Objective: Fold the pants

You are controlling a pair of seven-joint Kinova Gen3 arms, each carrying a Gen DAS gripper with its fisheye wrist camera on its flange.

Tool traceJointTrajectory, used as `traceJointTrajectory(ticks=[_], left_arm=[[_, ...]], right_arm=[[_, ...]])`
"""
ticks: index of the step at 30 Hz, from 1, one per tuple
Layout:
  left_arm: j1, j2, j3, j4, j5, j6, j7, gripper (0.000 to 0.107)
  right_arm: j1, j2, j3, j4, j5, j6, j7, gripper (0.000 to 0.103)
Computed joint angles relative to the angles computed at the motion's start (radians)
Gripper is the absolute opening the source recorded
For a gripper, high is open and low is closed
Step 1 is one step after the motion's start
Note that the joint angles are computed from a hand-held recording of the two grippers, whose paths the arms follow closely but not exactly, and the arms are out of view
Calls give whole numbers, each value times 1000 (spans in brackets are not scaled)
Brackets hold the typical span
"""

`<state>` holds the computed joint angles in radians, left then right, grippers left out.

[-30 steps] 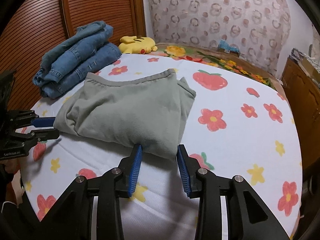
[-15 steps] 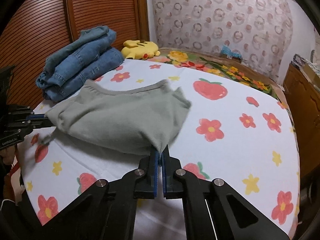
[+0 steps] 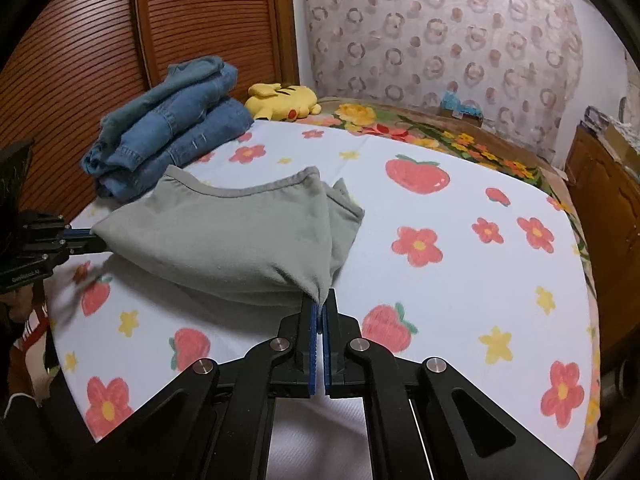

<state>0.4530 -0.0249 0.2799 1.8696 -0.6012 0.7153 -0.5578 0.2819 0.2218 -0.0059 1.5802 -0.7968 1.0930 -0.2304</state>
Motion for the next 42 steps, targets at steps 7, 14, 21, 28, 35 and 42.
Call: traceJointTrajectory(ticks=[7,14,21,28,35,42], left_arm=[[19,10,7,-28,0,27,11,5],[30,5,9,-50,-21,61,18,16],[19,9,2,-71,-33,51,11,44],[11,37,-28,-92,-33,26,13,76],[8,75,-58,-114,-25,15,5,77],[-10,111,-99,-142,36,5,-62,77]], right_arm=[[3,-1,2,-16,10,32,-10,2],[13,-22,11,-7,-3,57,23,2],[27,-36,30,-7,-31,78,43,2],[21,-45,35,-11,-63,69,34,9],[-10,-23,17,-24,-60,33,9,29],[-52,42,-19,-95,-6,0,-69,32]])
